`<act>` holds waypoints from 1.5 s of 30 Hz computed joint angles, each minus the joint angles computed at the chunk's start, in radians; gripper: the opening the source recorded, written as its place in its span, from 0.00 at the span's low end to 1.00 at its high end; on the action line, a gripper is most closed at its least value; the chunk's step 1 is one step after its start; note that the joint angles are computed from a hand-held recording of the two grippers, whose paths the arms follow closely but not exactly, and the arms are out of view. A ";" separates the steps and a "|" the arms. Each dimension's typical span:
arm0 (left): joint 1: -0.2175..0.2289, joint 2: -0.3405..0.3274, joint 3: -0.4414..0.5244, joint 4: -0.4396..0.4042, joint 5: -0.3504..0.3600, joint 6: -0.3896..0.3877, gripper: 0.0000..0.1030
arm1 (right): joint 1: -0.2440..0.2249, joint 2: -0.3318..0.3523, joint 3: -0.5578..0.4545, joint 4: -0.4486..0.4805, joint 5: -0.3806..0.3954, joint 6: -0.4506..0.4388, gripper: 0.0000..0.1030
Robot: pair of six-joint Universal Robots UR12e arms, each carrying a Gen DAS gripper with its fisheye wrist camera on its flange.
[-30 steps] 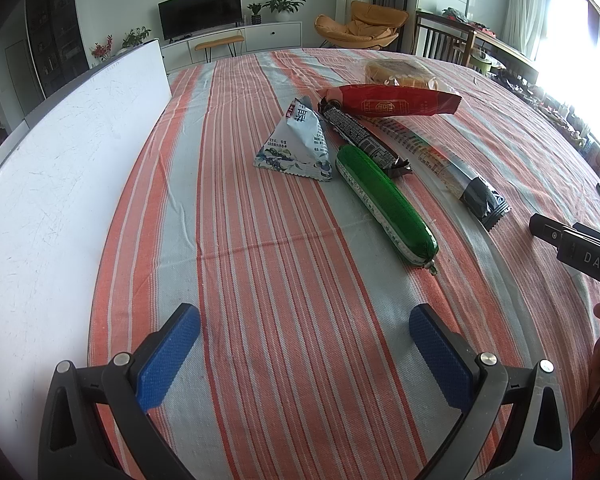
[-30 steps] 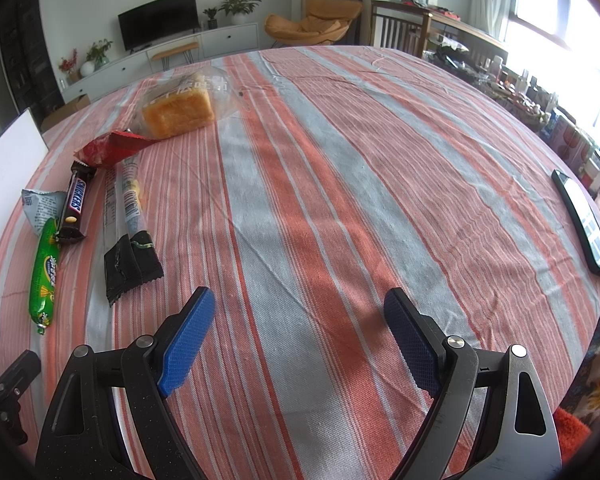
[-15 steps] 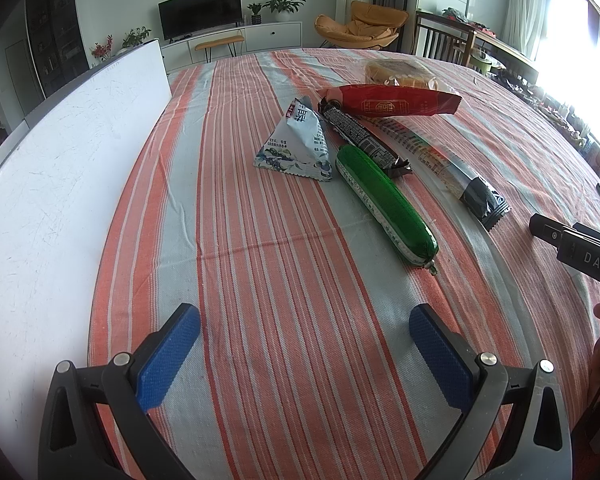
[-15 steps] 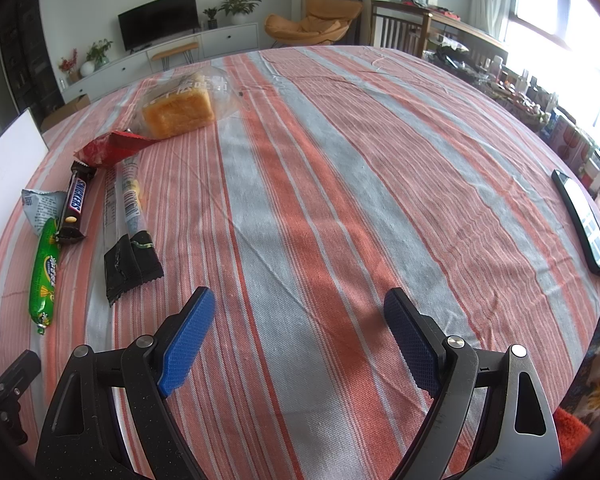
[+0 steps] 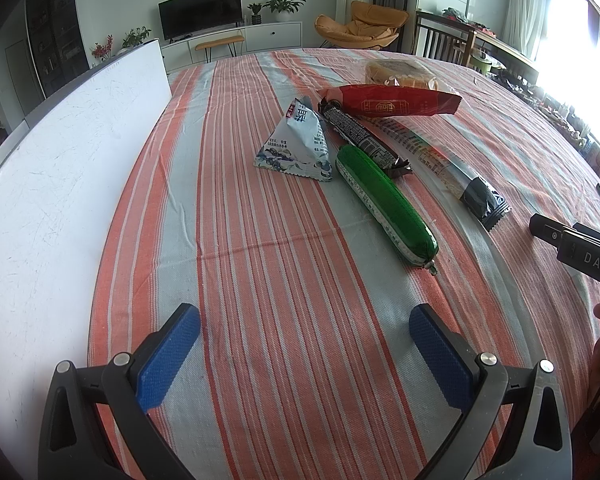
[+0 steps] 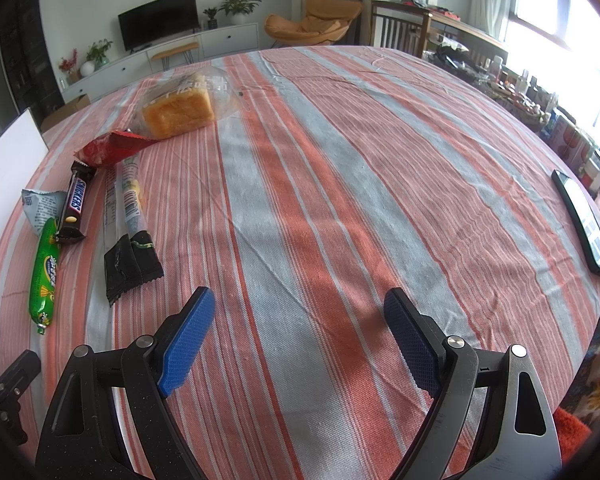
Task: Organize snacks
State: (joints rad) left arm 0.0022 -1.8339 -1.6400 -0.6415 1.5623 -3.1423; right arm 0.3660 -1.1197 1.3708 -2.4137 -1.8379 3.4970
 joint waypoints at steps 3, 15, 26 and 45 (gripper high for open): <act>0.000 0.001 0.000 -0.001 -0.002 0.002 1.00 | 0.000 0.000 0.000 0.000 0.000 0.000 0.86; 0.047 -0.001 0.078 -0.152 -0.150 -0.069 0.99 | 0.000 0.000 0.001 -0.001 0.001 0.000 0.86; -0.005 -0.099 0.236 -0.249 -0.096 -0.031 0.69 | 0.000 0.000 0.000 -0.001 0.001 0.000 0.86; 0.015 -0.003 0.118 -0.313 -0.101 0.065 0.22 | 0.000 0.000 0.000 0.000 0.002 0.001 0.87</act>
